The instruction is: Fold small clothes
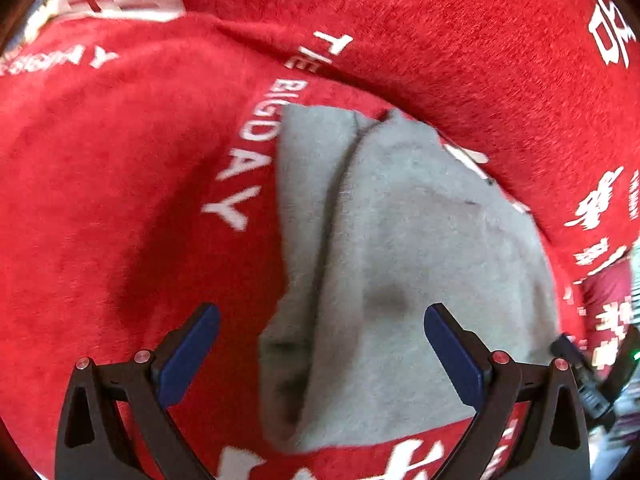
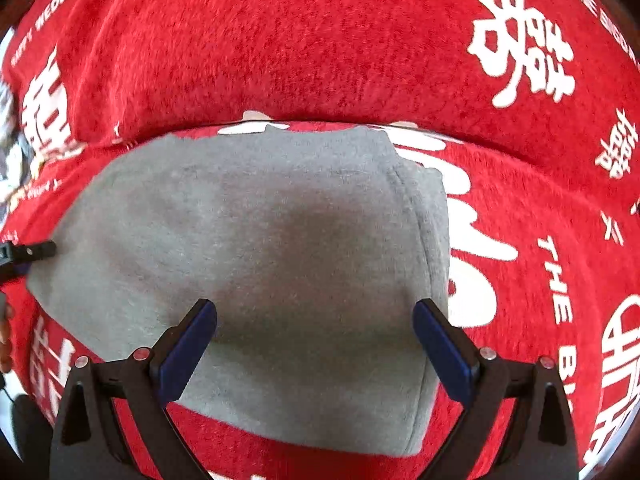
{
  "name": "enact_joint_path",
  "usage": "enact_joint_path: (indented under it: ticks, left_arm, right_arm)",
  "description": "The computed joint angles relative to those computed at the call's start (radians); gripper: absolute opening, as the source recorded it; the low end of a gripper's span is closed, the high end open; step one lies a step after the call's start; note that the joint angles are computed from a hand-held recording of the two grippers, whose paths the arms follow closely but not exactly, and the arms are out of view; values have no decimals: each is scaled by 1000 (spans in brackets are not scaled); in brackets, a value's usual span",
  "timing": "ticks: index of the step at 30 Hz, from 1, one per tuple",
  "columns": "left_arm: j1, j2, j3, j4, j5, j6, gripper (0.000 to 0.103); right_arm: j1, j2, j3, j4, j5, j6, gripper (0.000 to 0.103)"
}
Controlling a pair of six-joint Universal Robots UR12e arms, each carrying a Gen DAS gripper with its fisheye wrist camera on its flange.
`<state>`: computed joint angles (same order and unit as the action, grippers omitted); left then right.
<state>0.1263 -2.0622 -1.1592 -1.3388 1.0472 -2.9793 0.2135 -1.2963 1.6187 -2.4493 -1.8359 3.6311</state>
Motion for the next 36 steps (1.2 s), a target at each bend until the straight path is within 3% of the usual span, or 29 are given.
enact_joint_path:
  ticks: [2, 6, 12, 13, 14, 15, 16, 19, 22, 26, 28, 31, 33, 36]
  left_arm:
    - [-5, -13, 12, -29, -39, 15, 102]
    - [-49, -26, 31, 24, 83, 6, 102]
    - [-51, -25, 14, 81, 68, -84, 101]
    - [-56, -24, 12, 102, 82, -95, 81]
    - [-67, -20, 12, 125, 138, -77, 50]
    - [-73, -18, 16, 126, 153, -54, 44]
    - [-78, -12, 17, 131, 164, -22, 27]
    - [-92, 4, 9, 163, 202, 14, 24]
    - [-92, 14, 11, 174, 186, 1, 23]
    - [-97, 18, 37, 155, 177, 9, 18]
    - [-105, 16, 56, 135, 187, 25, 18]
    - [-112, 19, 73, 112, 184, 32, 17]
    - [-121, 19, 90, 96, 173, 35, 16]
    - [-140, 22, 118, 58, 140, 51, 15]
  right_arm:
    - [3, 1, -1, 6, 12, 6, 99]
    - [12, 8, -5, 22, 17, -8, 99]
    - [12, 6, 1, 17, 15, -10, 99]
    - [10, 6, 2, 13, 15, -4, 99]
    - [8, 6, 4, 8, 16, 1, 99]
    - [6, 6, 4, 1, 17, 4, 99]
    - [5, 7, 4, -6, 16, 5, 99]
    - [3, 20, -16, -30, 11, -7, 99]
    - [4, 53, -62, -25, 15, -28, 99]
    - [15, 126, -152, 28, 31, -114, 99]
    - [29, 170, -203, 104, -15, -178, 101]
    - [24, 152, -197, 104, -10, -154, 101]
    - [15, 113, -143, 30, -14, -119, 101]
    - [-5, 56, -71, 3, -31, -64, 101]
